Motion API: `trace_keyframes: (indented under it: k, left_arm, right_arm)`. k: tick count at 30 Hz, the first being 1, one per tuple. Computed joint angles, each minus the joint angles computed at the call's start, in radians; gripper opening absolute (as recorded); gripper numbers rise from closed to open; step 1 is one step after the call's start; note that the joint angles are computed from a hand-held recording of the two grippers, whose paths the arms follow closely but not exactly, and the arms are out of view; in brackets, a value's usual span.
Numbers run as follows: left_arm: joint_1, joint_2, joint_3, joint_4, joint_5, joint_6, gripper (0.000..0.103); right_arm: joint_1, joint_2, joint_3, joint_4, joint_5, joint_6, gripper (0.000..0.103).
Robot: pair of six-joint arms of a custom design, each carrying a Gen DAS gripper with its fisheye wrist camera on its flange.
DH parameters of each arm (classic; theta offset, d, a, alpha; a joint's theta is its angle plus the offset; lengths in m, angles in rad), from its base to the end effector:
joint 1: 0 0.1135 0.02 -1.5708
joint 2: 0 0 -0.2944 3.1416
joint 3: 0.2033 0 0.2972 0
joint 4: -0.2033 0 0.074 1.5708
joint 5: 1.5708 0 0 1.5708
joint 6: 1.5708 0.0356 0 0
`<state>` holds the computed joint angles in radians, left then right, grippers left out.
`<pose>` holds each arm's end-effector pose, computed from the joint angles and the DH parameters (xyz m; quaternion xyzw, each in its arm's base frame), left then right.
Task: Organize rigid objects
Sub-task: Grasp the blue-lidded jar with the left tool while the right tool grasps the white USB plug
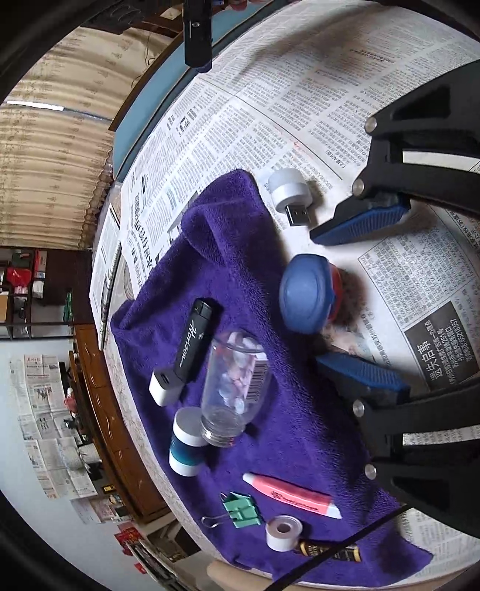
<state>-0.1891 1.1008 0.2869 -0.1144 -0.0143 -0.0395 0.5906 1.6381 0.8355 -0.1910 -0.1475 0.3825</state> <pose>0.1924 -0.0363 0.1178 0.0687 0.9463 -0.0293 0.3145 0.2835 0.1963 0.1481 -0.1201 0.9487 0.1952 0.2179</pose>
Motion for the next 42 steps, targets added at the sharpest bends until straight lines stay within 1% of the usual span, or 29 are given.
trace_keyframes:
  k: [2, 5, 6, 11, 13, 16, 19, 22, 24, 26, 28, 30, 33, 34, 35, 36, 37, 38, 40, 41, 42]
  left_arm:
    - [0.005, -0.006, -0.004, 0.004, 0.008, 0.015, 0.052]
    - [0.016, -0.007, -0.011, 0.021, 0.022, 0.038, 0.045]
    - [0.025, -0.015, -0.014, 0.020, 0.033, 0.044, 0.033]
    - [0.034, -0.053, -0.033, 0.011, 0.046, 0.041, 0.033]
    - [0.041, -0.107, -0.051, -0.011, 0.046, 0.037, 0.033]
    - [0.070, -0.196, -0.066, -0.087, 0.056, 0.045, 0.033]
    - [0.126, -0.288, -0.082, -0.172, 0.076, 0.081, 0.033]
    - [0.231, -0.369, -0.094, -0.263, 0.149, 0.115, 0.033]
    - [0.302, -0.424, -0.102, -0.323, 0.193, 0.156, 0.033]
    - [0.352, -0.486, -0.113, -0.371, 0.215, 0.198, 0.033]
    - [0.422, -0.509, -0.118, -0.402, 0.260, 0.242, 0.033]
    - [0.487, -0.511, -0.118, -0.415, 0.300, 0.274, 0.033]
    - [0.554, -0.502, -0.109, -0.434, 0.342, 0.315, 0.033]
    - [0.564, -0.511, -0.107, -0.444, 0.353, 0.319, 0.033]
    - [0.579, -0.519, -0.104, -0.455, 0.364, 0.326, 0.033]
    - [0.593, -0.527, -0.103, -0.464, 0.377, 0.331, 0.033]
    - [0.611, -0.538, -0.104, -0.475, 0.395, 0.340, 0.033]
    - [0.623, -0.537, -0.104, -0.480, 0.409, 0.344, 0.033]
    - [0.627, -0.530, -0.101, -0.492, 0.413, 0.349, 0.033]
    - [0.631, -0.537, -0.101, -0.502, 0.415, 0.355, 0.033]
    - [0.637, -0.554, -0.103, -0.512, 0.419, 0.360, 0.033]
  right_arm:
    - [0.012, 0.007, 0.007, -0.004, 0.001, -0.004, 0.103]
    - [0.035, 0.013, 0.017, -0.011, 0.004, -0.015, 0.103]
    - [0.043, 0.015, 0.019, -0.010, 0.006, -0.019, 0.103]
    - [0.094, 0.046, 0.045, -0.010, 0.005, -0.055, 0.103]
    - [0.122, 0.061, 0.060, -0.011, 0.011, -0.081, 0.103]
    - [0.177, 0.098, 0.090, -0.007, 0.027, -0.124, 0.103]
    - [0.239, 0.159, 0.141, -0.011, 0.036, -0.171, 0.103]
    - [0.281, 0.215, 0.185, -0.014, 0.055, -0.215, 0.102]
    - [0.294, 0.256, 0.215, -0.021, 0.078, -0.230, 0.098]
    - [0.298, 0.288, 0.239, -0.029, 0.089, -0.230, 0.087]
    - [0.304, 0.300, 0.240, -0.004, 0.109, -0.232, 0.083]
    - [0.310, 0.313, 0.245, 0.016, 0.124, -0.238, 0.082]
    - [0.325, 0.325, 0.240, 0.056, 0.152, -0.253, 0.082]
    - [0.332, 0.328, 0.238, 0.066, 0.171, -0.265, 0.080]
    - [0.343, 0.332, 0.241, 0.068, 0.197, -0.279, 0.075]
    - [0.347, 0.331, 0.240, 0.073, 0.201, -0.289, 0.073]
    - [0.347, 0.330, 0.240, 0.078, 0.198, -0.287, 0.064]
    - [0.346, 0.328, 0.239, 0.082, 0.203, -0.288, 0.058]
    - [0.344, 0.331, 0.246, 0.078, 0.203, -0.294, 0.056]
    - [0.345, 0.331, 0.248, 0.078, 0.205, -0.294, 0.050]
    - [0.347, 0.331, 0.249, 0.080, 0.205, -0.295, 0.047]
